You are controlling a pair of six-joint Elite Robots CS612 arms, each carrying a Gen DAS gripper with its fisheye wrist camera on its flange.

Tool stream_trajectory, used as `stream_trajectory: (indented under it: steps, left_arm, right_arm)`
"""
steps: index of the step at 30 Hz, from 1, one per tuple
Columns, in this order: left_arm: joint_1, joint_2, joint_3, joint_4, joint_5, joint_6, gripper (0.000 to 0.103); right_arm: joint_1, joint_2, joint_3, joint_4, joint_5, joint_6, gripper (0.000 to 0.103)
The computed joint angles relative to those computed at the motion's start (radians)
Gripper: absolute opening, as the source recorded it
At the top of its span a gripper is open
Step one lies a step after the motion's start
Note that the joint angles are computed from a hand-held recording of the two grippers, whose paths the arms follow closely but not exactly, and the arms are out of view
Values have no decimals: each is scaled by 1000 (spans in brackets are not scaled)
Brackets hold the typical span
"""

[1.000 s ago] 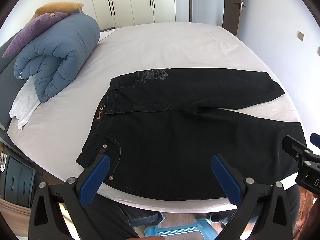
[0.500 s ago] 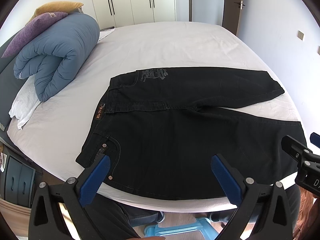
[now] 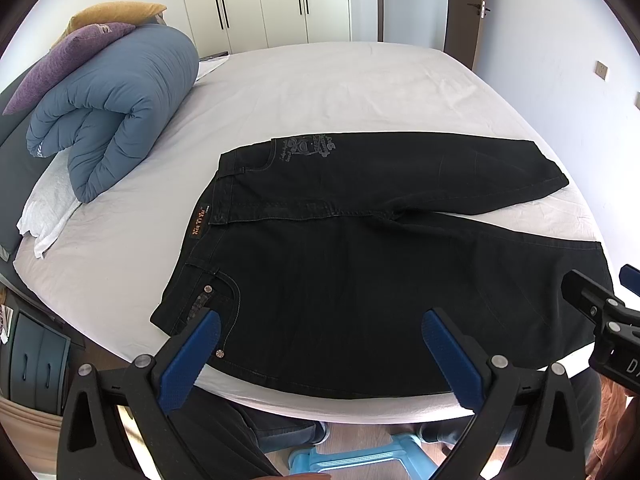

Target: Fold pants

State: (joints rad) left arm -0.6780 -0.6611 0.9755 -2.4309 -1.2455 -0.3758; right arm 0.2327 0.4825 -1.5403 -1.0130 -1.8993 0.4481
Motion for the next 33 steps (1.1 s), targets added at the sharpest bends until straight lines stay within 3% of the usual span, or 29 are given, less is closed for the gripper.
stream_trajectory:
  steps: [15,33]
  left_arm:
    - [-3,-6,25,-6,-1,-10,103]
    - [17,37,-51,53,-30,-21,103]
  right_arm:
    - [2,9,1,-1,6,0,103]
    - [-5,-1,43,-6,27,-24,103]
